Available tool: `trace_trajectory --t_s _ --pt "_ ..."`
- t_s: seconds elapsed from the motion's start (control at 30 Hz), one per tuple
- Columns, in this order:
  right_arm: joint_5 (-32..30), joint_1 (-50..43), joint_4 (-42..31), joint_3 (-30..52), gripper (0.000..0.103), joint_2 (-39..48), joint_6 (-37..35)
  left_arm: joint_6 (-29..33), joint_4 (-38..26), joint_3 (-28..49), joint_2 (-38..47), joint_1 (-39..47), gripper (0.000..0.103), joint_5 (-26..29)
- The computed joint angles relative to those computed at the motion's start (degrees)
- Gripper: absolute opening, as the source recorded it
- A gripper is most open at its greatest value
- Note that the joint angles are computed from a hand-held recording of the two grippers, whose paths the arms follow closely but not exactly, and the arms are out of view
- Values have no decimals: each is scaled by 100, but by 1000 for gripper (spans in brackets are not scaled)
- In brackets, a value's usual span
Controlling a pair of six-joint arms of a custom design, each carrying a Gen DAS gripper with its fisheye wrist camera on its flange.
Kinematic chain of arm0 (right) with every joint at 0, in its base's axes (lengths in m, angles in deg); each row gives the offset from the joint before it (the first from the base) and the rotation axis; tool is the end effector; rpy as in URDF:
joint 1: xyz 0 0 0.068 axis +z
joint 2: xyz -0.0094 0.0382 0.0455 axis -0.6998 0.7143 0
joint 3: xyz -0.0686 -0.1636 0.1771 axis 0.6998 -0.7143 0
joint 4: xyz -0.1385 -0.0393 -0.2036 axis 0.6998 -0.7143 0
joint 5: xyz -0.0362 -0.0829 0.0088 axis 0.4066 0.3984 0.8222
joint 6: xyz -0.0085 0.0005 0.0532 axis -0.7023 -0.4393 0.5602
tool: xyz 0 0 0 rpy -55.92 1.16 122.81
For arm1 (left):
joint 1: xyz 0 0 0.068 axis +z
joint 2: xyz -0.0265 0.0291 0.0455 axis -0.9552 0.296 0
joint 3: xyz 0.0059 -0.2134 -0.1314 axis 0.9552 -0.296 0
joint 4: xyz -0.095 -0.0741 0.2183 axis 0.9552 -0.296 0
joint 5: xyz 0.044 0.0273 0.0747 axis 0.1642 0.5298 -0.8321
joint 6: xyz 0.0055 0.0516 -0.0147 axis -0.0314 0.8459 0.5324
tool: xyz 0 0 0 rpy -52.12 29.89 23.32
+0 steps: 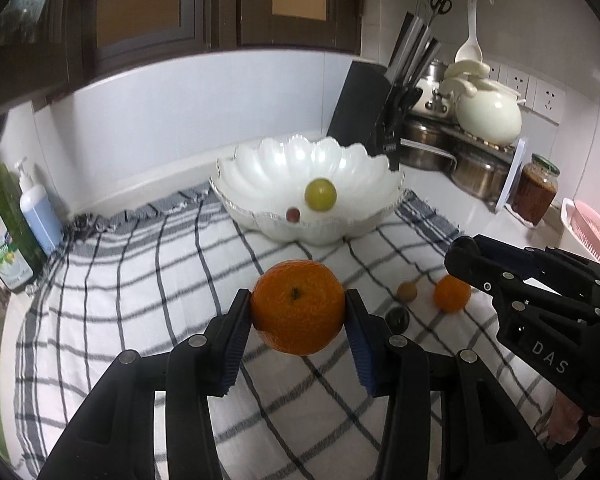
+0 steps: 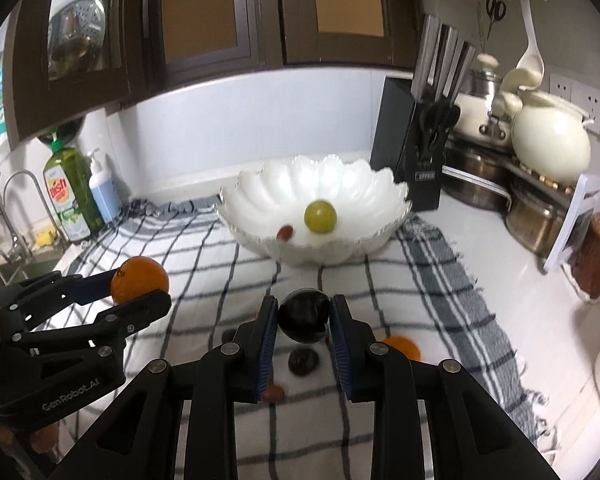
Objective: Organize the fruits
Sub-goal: 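Carry the plum with the right tool over the bowl while the left tool carries the tangerine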
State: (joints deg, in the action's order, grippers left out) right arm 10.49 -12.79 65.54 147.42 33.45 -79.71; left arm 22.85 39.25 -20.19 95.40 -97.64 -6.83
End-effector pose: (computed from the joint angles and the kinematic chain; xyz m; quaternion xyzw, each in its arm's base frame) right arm 0.2625 0.1614 0.2555 -0.2058 0.8636 0.1415 0.4380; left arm 0.2112 -0.0824 0.2496 -0.0463 0.8997 0.0177 0.4337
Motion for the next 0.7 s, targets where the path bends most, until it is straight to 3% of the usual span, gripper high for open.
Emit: trace_trajectory --t_s 0.33,0.7 --pt "72 -43 145 570 28 273 24 431 163 539 236 388 45 89" --pt "-117 -256 -50 1917 28 1223 9 1017 279 1611 1150 1069 45 698"
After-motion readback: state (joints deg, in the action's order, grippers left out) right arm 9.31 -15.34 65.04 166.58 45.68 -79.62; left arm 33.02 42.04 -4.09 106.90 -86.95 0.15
